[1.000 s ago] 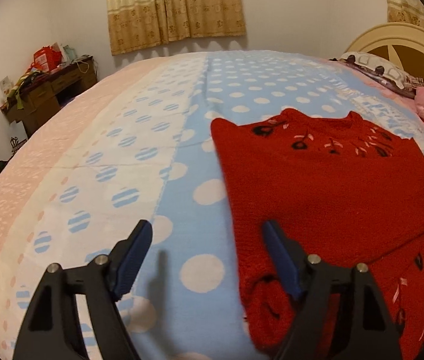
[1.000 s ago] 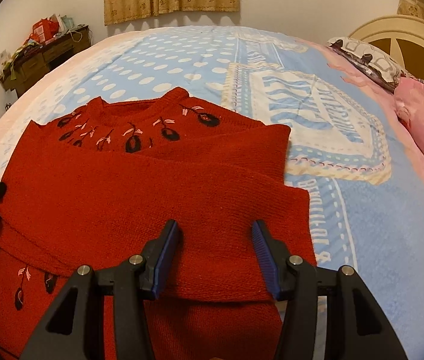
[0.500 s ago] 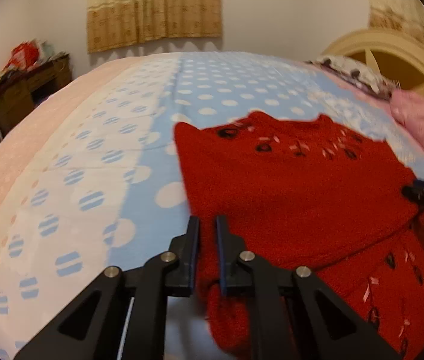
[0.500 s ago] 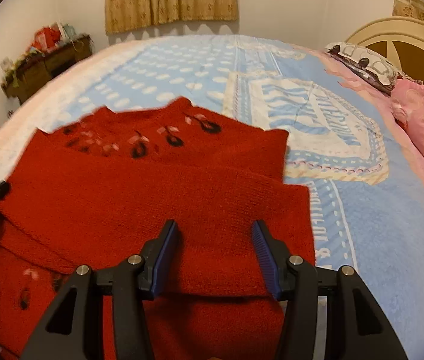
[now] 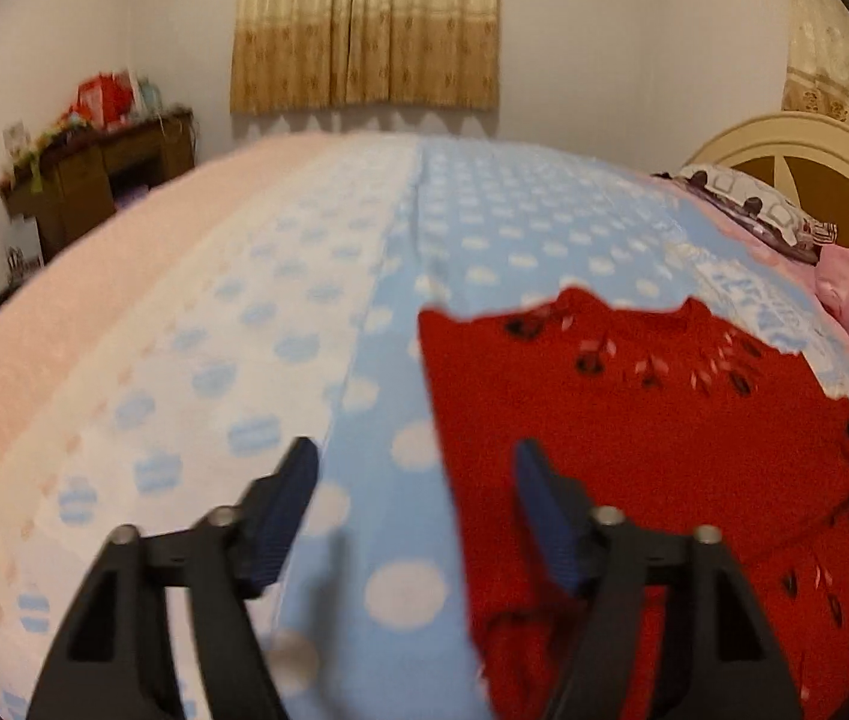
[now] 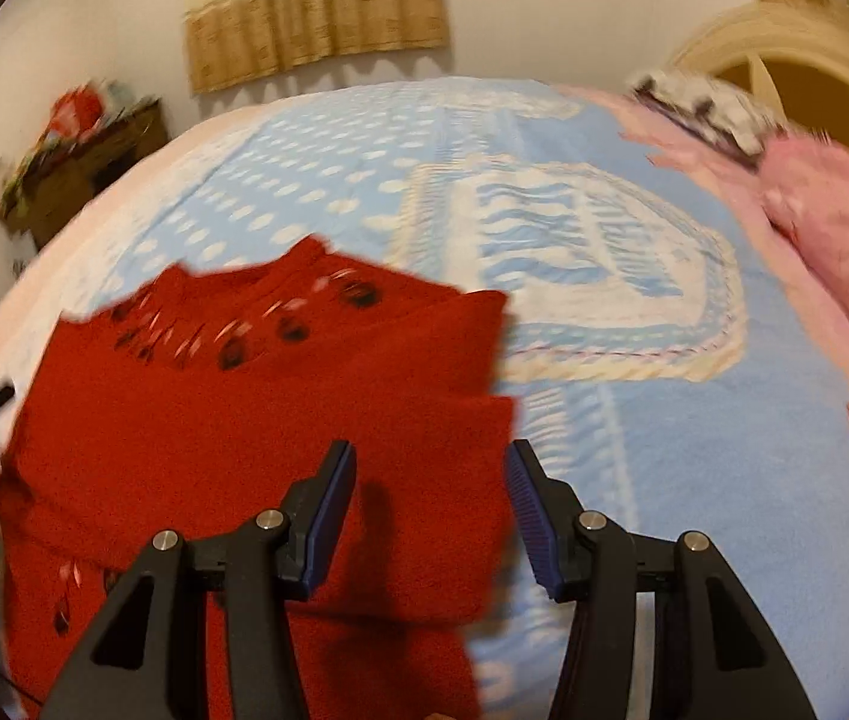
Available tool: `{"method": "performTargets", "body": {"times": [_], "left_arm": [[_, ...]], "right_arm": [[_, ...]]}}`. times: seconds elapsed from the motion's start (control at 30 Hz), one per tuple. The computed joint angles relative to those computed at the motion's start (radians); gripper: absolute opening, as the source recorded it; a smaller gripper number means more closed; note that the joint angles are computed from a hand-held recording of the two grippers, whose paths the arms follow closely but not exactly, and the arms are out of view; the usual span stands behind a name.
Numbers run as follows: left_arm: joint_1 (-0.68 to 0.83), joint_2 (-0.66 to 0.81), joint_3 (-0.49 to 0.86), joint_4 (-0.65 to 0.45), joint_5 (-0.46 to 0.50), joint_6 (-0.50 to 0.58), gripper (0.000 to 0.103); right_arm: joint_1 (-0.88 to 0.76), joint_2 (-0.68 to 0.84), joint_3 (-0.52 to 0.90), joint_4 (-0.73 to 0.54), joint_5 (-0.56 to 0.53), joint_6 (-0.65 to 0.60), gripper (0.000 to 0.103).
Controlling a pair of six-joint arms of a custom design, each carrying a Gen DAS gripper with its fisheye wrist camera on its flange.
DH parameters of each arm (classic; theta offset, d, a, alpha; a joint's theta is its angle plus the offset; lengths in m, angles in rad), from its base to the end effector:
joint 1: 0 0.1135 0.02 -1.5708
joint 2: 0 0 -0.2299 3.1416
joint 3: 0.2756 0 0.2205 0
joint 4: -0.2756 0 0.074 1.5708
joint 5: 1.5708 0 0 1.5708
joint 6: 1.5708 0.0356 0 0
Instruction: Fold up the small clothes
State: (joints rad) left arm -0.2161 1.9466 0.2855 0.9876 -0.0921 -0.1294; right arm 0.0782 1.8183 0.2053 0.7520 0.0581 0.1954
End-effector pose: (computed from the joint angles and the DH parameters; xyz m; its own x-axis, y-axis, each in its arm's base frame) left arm 0.2259 -0.0462 0.0424 -0.6226 0.0051 -0.7825 0.0635 0.9970 -0.0440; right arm 0.1983 0.0135 0.0388 -0.7496 0.1357 -0.6478 0.1073 0.9907 0.0833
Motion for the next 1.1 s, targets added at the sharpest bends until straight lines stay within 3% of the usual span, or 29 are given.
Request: {"method": "performTargets", "body": {"times": [0.1, 0.27, 0.3, 0.37, 0.4, 0.43, 0.5, 0.57, 0.63, 0.73, 0.77, 0.8, 0.83, 0.9, 0.97, 1.1], "left_arm": [[-0.065, 0.050, 0.139, -0.153, -0.106, 0.027, 0.072], [-0.050, 0.166, 0.332, -0.333, -0.117, 0.017, 0.072], [-0.044, 0.162, 0.324, -0.327, -0.111, 0.007, 0.073], [-0.021, 0.165, 0.326, -0.331, -0.086, -0.006, 0.077], [-0.011, 0.166, 0.322, -0.326, -0.069, -0.012, 0.078], [0.008, 0.168, 0.318, -0.321, -0.039, -0.020, 0.079], [0.033, 0.171, 0.315, -0.321, -0.004, -0.040, 0.084], [0.036, 0.176, 0.313, -0.317, 0.005, -0.051, 0.084], [0.014, 0.175, 0.318, -0.328, -0.029, -0.049, 0.085], [-0.004, 0.149, 0.279, -0.306, -0.057, -0.041, 0.085], [-0.003, 0.138, 0.252, -0.283, -0.050, -0.034, 0.085], [-0.005, 0.125, 0.223, -0.259, -0.049, -0.025, 0.085], [-0.008, 0.106, 0.180, -0.224, -0.053, -0.018, 0.085], [-0.011, 0.073, 0.093, -0.137, -0.053, -0.010, 0.085], [-0.027, 0.042, 0.018, -0.070, -0.074, -0.008, 0.087], [-0.080, 0.076, -0.035, 0.020, -0.158, 0.021, 0.092]], "right_arm": [[-0.150, 0.013, 0.101, -0.107, -0.105, -0.027, 0.053], [-0.239, 0.218, 0.395, -0.304, -0.240, -0.048, 0.053], [-0.242, 0.265, 0.448, -0.339, -0.273, -0.048, 0.053], [-0.224, 0.326, 0.517, -0.384, -0.306, -0.059, 0.030], [-0.194, 0.332, 0.519, -0.379, -0.274, -0.070, 0.014], [-0.159, 0.318, 0.493, -0.337, -0.184, -0.069, 0.010], [-0.185, 0.335, 0.499, -0.318, -0.158, -0.048, 0.009], [-0.217, 0.364, 0.528, -0.329, -0.089, -0.031, 0.000], [-0.244, 0.374, 0.516, -0.299, -0.126, -0.062, 0.000], [-0.281, 0.264, 0.400, -0.265, -0.211, -0.095, 0.001], [-0.284, 0.226, 0.362, -0.251, -0.214, -0.099, 0.002], [-0.282, 0.169, 0.310, -0.234, -0.212, -0.101, 0.014], [-0.278, 0.092, 0.237, -0.208, -0.217, -0.102, 0.045], [-0.266, -0.020, 0.132, -0.164, -0.250, -0.090, 0.081], [-0.220, -0.123, 0.012, -0.091, -0.278, -0.061, 0.081], [-0.001, -0.077, -0.009, -0.052, -0.114, 0.002, 0.077]]}}
